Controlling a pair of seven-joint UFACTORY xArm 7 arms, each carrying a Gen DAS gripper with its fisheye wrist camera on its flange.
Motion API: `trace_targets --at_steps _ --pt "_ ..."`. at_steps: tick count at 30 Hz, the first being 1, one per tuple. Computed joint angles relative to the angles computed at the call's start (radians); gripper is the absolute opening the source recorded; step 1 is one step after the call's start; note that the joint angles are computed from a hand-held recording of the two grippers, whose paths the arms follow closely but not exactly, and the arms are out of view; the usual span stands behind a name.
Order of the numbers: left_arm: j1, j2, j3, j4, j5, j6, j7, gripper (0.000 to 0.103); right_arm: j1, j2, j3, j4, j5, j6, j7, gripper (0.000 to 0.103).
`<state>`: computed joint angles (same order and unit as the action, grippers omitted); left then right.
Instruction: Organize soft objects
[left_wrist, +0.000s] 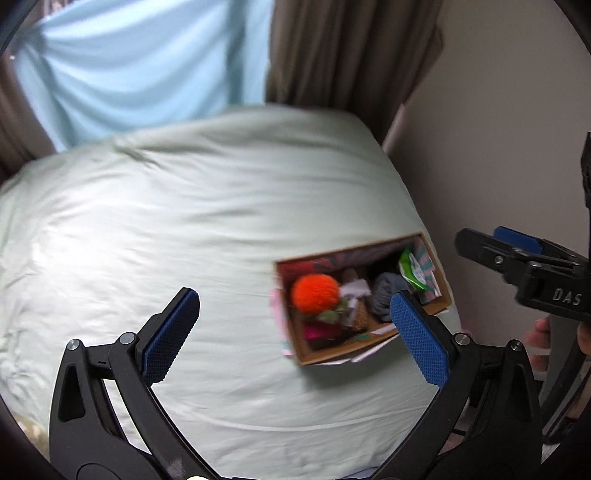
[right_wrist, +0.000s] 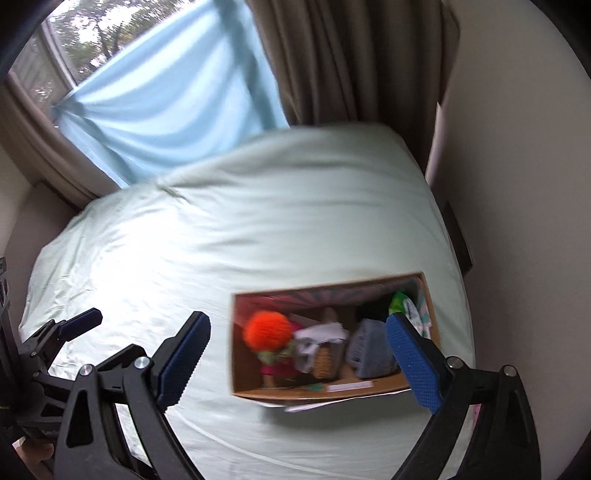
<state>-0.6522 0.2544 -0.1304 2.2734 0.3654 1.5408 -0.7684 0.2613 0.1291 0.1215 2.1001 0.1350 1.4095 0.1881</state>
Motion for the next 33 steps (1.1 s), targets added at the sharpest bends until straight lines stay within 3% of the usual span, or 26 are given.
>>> trace_targets --at_steps 7,12,17,21,25,33 --pt "0.018 -0.209 -0.031 -0.075 0.167 0.091 -0.017 0.103 0.156 0.072 0.041 0.296 -0.167 0.068 0.099 0.095" --pt "0.065 -0.329 -0.102 -0.125 0.281 0.133 -0.025 0.103 0.314 0.126 0.024 0.474 -0.312 0.100 0.145 0.095" --pt "0.110 -0.377 -0.199 -0.112 0.387 0.192 -0.008 0.103 0.443 0.143 -0.014 0.547 -0.417 0.105 0.160 0.095" --pt "0.154 -0.445 -0.231 -0.159 0.376 0.168 -0.037 0.103 0.496 0.081 -0.018 0.455 -0.477 0.058 0.190 0.095" --pt "0.197 -0.504 -0.252 -0.228 0.360 0.132 -0.041 0.103 0.481 0.011 0.023 0.334 -0.513 -0.003 0.232 0.095" --pt "0.293 -0.541 -0.298 -0.260 0.330 0.094 -0.020 0.103 0.477 0.004 0.074 0.333 -0.571 -0.012 0.257 0.095"
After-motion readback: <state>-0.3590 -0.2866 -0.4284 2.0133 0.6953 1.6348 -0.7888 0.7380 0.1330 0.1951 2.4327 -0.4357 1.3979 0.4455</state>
